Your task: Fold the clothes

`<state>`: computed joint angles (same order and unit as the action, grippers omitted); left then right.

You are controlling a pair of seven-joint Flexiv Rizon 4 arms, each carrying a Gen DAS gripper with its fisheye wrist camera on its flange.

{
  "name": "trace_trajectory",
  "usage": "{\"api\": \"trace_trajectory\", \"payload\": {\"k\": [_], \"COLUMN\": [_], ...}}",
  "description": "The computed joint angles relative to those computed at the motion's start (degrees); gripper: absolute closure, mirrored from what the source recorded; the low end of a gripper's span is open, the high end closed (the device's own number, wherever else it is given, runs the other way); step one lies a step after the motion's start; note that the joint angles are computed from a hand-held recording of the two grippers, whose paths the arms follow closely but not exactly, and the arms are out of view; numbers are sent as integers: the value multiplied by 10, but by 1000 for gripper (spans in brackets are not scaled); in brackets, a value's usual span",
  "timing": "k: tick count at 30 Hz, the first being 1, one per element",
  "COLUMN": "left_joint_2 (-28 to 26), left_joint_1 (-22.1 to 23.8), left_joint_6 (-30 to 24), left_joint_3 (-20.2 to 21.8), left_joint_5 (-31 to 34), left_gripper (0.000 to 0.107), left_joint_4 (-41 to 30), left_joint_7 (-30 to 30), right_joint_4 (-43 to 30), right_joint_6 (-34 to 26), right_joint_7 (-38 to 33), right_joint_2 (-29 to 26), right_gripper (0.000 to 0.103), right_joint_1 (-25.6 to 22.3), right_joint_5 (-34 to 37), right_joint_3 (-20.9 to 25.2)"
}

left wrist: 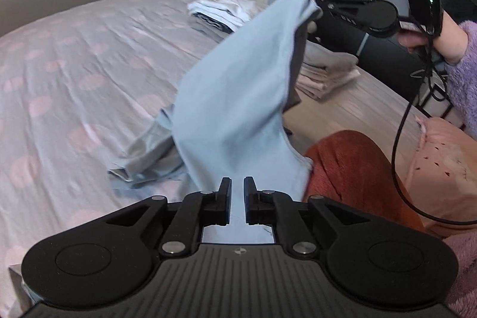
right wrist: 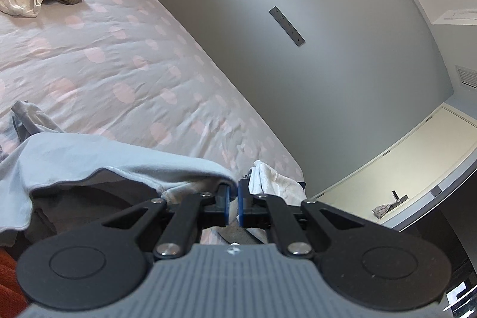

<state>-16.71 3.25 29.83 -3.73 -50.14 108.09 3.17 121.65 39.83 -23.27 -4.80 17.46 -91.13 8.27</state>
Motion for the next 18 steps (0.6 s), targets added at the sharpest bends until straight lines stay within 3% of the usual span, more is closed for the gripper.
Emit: {"api": "trace_trajectory", "payload": {"k": [3, 12, 18], "left_joint_2": [-17, -56, -63], "left_joint_1": [2, -7, 0], "left_joint_6": [-42, -73, -96], "left_joint_3": [-1, -4, -7], "left_joint_5": [36, 112, 115], "left_gripper": [90, 90, 90], "left_joint_4": [-12, -36, -41], "left_joint_7": [-11, -78, -106], "right_joint_4": [14, 38, 48], "right_joint_6": [6, 23, 21], "right_joint_7": [8, 28, 35], "right_joint_2": [10, 25, 29], "right_gripper": [97, 97, 97], "right_joint_1": [-4, -13, -16], "right_joint_5": [-3, -6, 0], "right_joint_3": [2, 6, 8]}}
